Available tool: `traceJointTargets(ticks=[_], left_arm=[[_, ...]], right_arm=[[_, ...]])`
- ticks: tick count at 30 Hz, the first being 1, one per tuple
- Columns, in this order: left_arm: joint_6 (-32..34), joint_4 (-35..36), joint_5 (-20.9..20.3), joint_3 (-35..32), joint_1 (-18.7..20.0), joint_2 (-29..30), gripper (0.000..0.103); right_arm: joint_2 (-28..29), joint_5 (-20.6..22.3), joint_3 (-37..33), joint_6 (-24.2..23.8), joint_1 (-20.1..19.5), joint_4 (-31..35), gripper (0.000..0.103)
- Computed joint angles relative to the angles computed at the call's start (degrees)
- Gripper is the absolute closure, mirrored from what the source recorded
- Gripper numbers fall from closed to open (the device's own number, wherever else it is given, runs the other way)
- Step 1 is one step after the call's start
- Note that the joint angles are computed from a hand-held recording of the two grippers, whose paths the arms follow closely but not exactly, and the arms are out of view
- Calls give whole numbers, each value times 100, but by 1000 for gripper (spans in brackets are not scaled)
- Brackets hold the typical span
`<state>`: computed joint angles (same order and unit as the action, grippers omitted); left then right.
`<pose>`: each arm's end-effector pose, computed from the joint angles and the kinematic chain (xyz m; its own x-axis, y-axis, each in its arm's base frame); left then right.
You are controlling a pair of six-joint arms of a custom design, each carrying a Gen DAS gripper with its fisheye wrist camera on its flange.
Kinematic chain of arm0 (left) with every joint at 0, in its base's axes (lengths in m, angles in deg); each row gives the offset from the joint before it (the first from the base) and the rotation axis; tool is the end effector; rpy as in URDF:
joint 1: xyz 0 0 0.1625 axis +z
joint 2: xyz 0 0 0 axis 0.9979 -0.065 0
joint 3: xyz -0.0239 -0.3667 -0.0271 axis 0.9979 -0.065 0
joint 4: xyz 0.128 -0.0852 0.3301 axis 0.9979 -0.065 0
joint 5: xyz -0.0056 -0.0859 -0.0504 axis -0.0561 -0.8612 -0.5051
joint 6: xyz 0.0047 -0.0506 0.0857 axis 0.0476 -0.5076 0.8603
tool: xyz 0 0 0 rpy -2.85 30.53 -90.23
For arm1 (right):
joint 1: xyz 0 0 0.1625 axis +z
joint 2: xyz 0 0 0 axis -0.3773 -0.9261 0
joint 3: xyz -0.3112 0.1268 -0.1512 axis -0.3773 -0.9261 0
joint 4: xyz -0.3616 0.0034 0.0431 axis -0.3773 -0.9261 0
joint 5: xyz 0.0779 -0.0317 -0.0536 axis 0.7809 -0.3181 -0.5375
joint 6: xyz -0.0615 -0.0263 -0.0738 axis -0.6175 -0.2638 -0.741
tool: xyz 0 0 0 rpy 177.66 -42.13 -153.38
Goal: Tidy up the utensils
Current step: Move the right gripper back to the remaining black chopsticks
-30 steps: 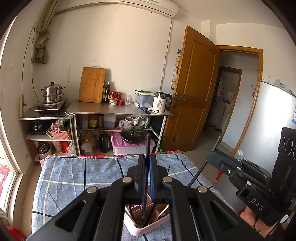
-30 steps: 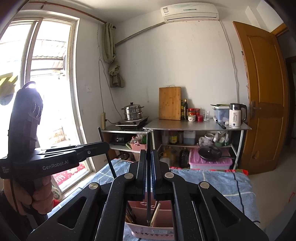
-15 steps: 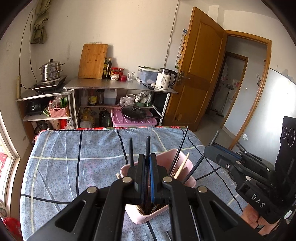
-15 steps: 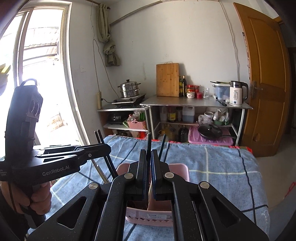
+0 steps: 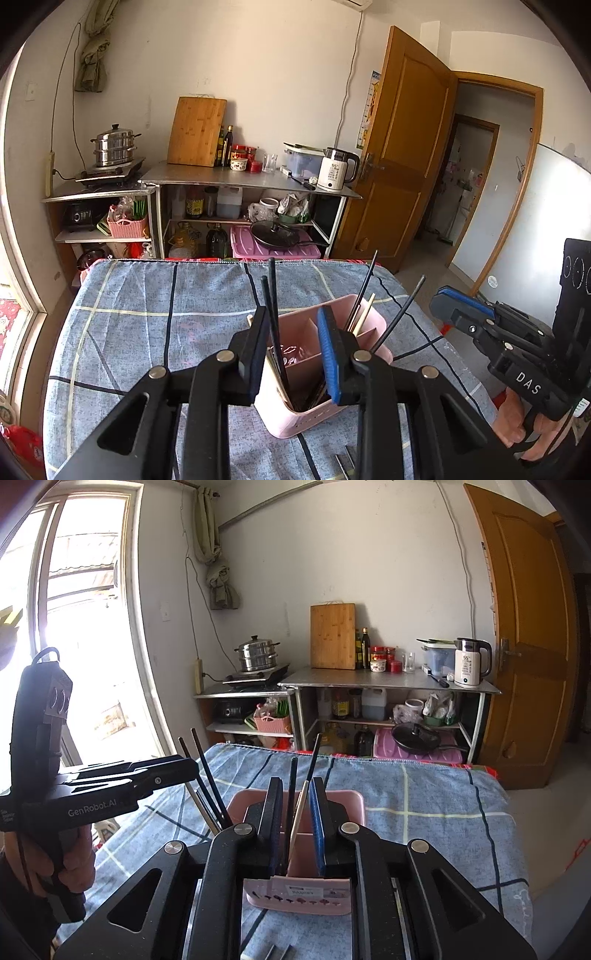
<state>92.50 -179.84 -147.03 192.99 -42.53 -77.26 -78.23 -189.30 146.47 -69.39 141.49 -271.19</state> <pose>-0.2387 -0.4784 0.2851 -0.7377 0.5064 -0.4464 0.6747 0.5286 -0.5152 0.3090 -0.4028 0.2020 -0.7968 -0.1087 0.5944 -0.5645 0.4851 -0.6679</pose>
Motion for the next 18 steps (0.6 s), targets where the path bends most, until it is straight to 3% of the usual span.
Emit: traceJointTargets(ticks=[7,18], left_arm=[[-8,-448,239,706,-291,-571,68],[-363,-487,274,1956,-554,-1248,66]], right_arm=[[-256,-155,543,180,244,-352,87],[-398,-418,1716,775,379,-913,86]])
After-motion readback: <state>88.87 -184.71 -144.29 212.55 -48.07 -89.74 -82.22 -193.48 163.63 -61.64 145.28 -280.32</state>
